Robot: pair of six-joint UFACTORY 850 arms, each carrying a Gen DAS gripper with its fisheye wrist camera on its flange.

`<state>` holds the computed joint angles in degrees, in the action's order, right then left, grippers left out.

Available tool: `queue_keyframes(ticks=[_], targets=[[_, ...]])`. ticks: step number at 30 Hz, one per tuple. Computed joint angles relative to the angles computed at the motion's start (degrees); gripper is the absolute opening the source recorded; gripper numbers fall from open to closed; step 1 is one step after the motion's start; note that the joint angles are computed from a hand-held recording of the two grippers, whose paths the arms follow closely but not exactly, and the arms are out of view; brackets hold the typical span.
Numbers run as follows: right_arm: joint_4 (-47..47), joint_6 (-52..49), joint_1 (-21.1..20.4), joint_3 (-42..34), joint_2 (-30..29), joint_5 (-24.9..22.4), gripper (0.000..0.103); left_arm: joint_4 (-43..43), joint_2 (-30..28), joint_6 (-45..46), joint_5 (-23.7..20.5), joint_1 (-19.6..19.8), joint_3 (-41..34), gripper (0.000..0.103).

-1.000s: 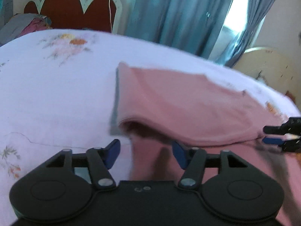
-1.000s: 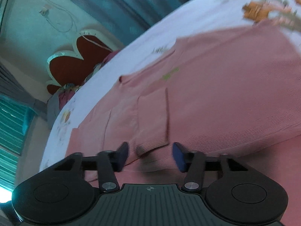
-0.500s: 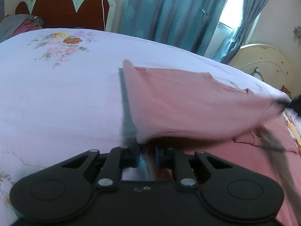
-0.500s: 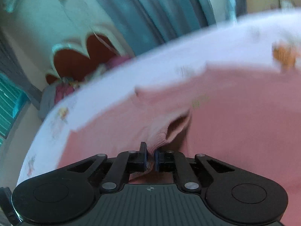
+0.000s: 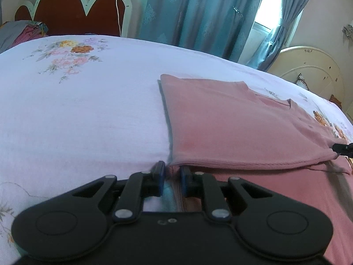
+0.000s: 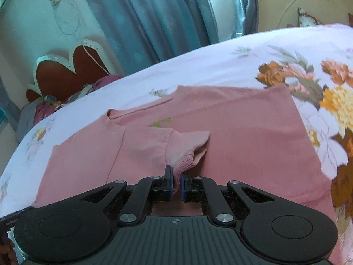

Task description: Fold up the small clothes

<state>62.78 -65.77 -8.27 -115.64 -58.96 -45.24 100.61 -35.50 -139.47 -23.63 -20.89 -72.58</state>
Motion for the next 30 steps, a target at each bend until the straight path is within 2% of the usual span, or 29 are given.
queue_keyframes(ticks=[10,15,18,19,21,22,23,24,26,27,28,30], targets=[[-3.2,3.8,0.5,-1.7,-1.3,0.1,0.006,-2.4,0.0,3.0,0.9,0.3,-0.5,0.015],[-2.3,0.2,0.7,2.1,1.2,1.8,0.006,-0.7,0.2,1.2,1.7,0.7,-0.1,0.015],[-5.5,4.4,0.9,0.3,-0.3,1.6,0.006,-1.2,0.2,2.2,1.9,0.8,-0.2,0.015],[-5.8,5.1,0.8,-0.3,-0.7,1.2,0.006,-1.9,0.2,3.1,2.2,0.9,-0.3,0.018],[-7.1,6.3,0.6,-1.1,-0.7,0.3,0.006,-6.1,0.6,8.2,1.7,0.8,-0.5,0.029],[-8.3,7.3,0.6,-1.4,-0.6,0.1,0.007,-8.7,1.1,11.3,-1.3,-0.1,-0.3,0.041],[-8.2,6.5,0.4,0.0,0.6,1.5,0.027,-8.9,1.7,12.0,-3.4,-0.9,0.2,0.048],[-5.7,3.4,0.2,2.4,2.4,3.7,0.052,-7.0,2.8,10.3,-5.6,-1.8,1.4,0.049],[1.7,-5.5,-0.6,6.6,5.3,5.5,0.055,2.0,4.8,0.8,-9.0,-3.4,3.8,0.050],[2.9,-7.0,-0.6,7.1,5.9,5.5,0.055,5.5,4.9,-2.2,-8.9,-3.7,3.9,0.050],[4.2,-8.7,-0.6,7.4,6.1,4.8,0.055,8.6,4.4,-4.1,-8.7,-3.9,3.4,0.052],[4.4,-10.1,0.1,7.2,5.9,4.4,0.046,8.4,2.2,-1.6,-6.5,-3.9,0.6,0.054]])
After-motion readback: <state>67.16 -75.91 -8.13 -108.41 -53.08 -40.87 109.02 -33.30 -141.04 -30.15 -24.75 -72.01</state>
